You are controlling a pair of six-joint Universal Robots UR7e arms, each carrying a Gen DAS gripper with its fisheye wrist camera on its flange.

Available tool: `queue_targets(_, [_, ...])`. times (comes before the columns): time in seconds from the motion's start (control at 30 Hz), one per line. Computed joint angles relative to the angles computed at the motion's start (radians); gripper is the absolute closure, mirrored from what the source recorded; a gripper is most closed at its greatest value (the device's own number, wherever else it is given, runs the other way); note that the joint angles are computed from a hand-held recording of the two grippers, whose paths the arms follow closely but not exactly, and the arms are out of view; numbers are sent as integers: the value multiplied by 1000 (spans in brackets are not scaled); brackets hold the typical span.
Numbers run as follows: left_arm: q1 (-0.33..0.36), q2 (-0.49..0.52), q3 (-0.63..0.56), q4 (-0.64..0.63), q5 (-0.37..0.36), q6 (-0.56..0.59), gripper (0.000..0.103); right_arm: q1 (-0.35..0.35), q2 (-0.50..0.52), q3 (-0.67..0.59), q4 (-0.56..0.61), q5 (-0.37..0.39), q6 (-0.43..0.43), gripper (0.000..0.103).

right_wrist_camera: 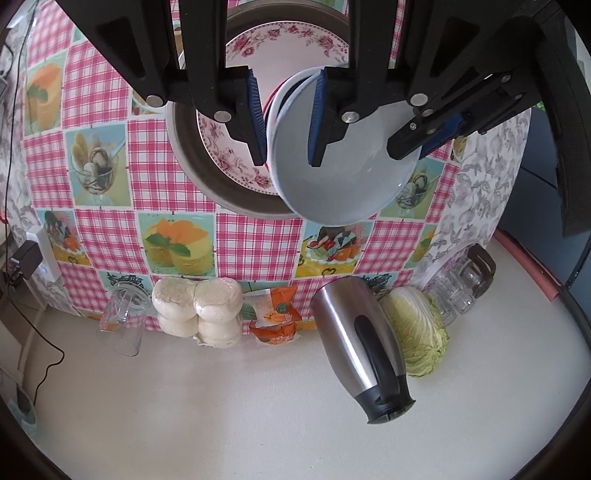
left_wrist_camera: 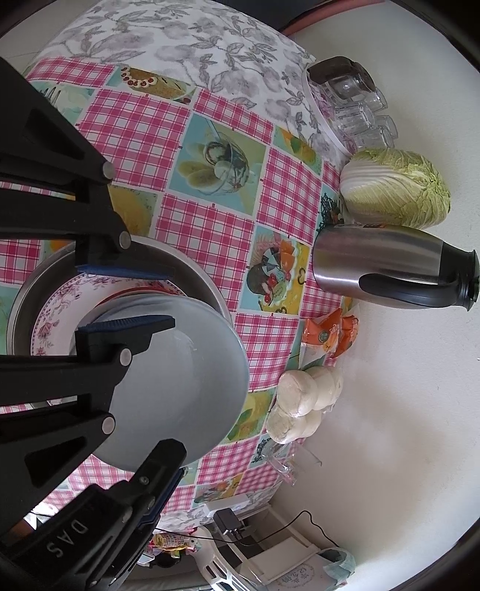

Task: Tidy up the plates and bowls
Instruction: 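Lower the pale blue-white bowl onto the square white bowl with both grippers, then open both grippers and release the pale blue-white bowl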

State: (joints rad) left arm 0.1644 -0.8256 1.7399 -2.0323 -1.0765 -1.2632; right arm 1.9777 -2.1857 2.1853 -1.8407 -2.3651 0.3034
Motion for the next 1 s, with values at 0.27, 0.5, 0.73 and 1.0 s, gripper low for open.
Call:
queue_targets(0.27, [-4,-2,-2,-2,6,1,83,-81,-41,10,-25,46,-47,73])
queue_targets(0.5, [-17,-10,-6,-15,14,6,83,-43,-48,-6,9,48,-34,73])
queue_targets(0.73, [-38,-21,-16,24,36,-9,60,-8,-64,-28,67,20,-5,39])
queue_targets(1.0, [-65,-38,-8,79,55,-47,35,42,-85,-32,125,-26,30,26])
